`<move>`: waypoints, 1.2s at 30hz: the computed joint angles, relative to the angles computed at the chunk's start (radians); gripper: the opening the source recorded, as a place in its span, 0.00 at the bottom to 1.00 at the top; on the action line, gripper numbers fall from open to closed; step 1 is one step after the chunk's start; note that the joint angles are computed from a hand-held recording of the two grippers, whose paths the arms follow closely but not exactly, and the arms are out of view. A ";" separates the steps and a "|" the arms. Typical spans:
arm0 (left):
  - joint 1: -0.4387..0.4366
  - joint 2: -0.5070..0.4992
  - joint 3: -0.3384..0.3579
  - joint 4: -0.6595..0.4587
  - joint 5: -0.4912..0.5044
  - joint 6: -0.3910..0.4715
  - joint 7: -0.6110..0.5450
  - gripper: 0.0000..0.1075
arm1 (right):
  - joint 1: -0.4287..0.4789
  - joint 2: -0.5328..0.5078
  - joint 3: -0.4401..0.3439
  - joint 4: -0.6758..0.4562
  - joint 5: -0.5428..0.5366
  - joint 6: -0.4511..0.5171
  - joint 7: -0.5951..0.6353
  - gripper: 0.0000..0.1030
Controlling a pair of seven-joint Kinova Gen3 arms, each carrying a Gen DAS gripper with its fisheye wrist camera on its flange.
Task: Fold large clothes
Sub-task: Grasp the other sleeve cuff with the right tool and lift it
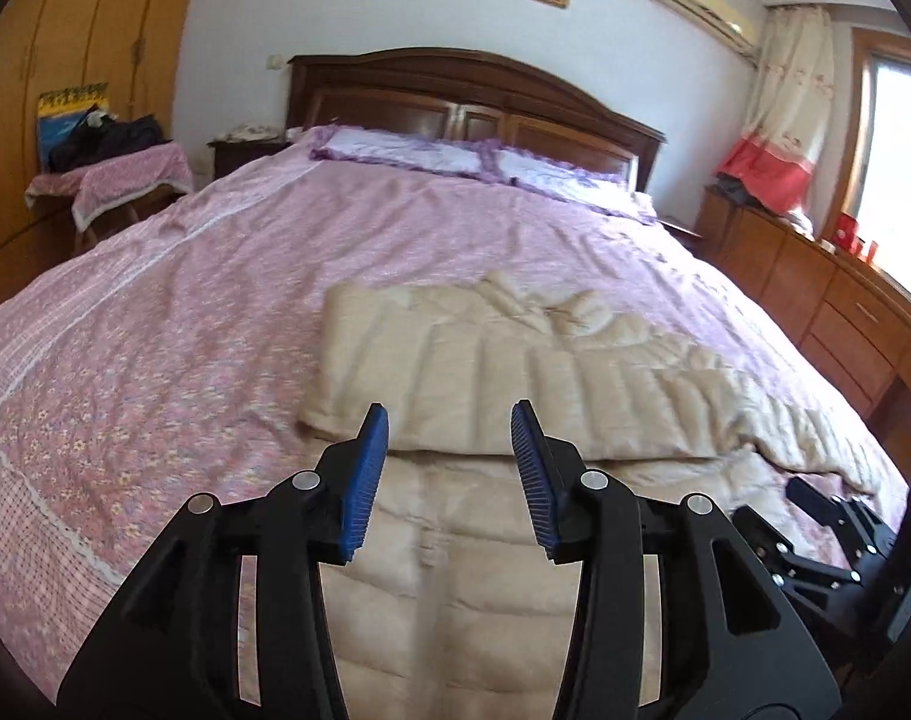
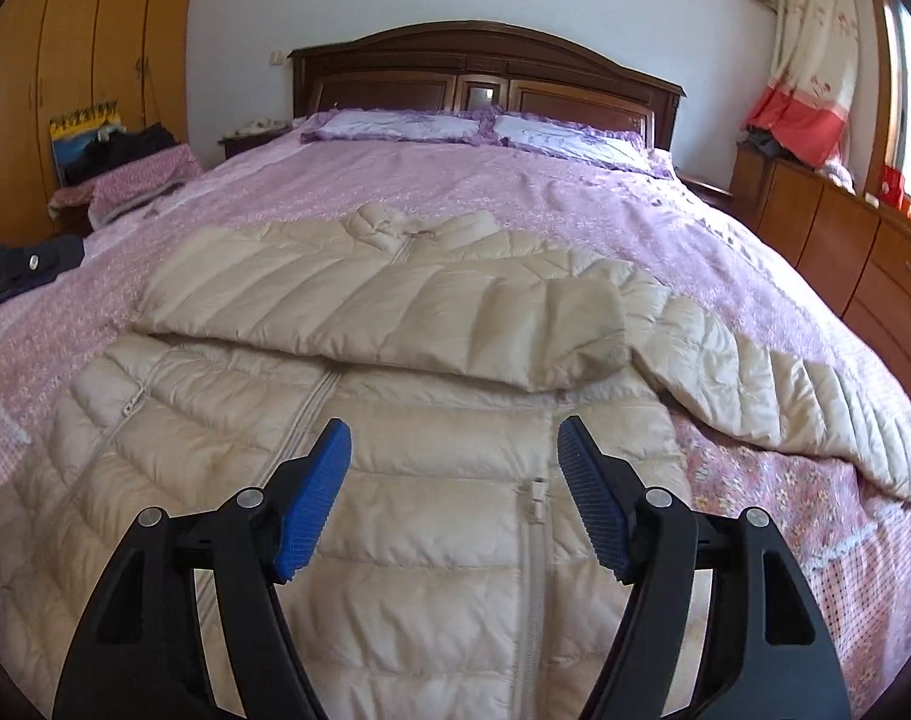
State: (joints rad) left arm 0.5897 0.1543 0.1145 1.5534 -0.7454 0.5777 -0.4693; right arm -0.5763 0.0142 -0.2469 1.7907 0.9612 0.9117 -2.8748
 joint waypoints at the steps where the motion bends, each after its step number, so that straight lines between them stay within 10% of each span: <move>1: 0.013 0.002 0.004 -0.003 -0.010 -0.005 0.018 0.40 | 0.016 -0.024 0.014 0.017 -0.022 -0.032 0.006 0.70; 8: 0.174 0.131 -0.005 -0.149 -0.087 0.124 0.094 0.40 | 0.244 -0.180 0.065 0.115 -0.236 -0.202 0.185 0.83; 13: 0.169 0.244 0.035 -0.312 0.042 0.132 -0.041 0.40 | 0.322 -0.239 0.107 0.167 -0.161 -0.125 0.240 0.86; 21: 0.206 0.444 -0.063 -0.559 0.150 0.208 -0.107 0.40 | 0.378 -0.290 0.454 0.269 -0.406 -0.372 0.248 0.88; 25: 0.214 0.466 -0.113 -0.558 0.211 0.200 -0.107 0.40 | 0.393 -0.249 0.589 0.272 -0.568 -0.456 0.339 0.88; 32: 0.232 0.459 -0.158 -0.482 0.256 0.095 -0.132 0.40 | 0.681 -0.154 0.494 0.267 -0.826 -0.585 0.470 0.88; 36: 0.253 0.439 -0.194 -0.413 0.244 0.018 -0.104 0.40 | 0.669 -0.141 0.556 0.306 -0.982 -0.735 0.596 0.78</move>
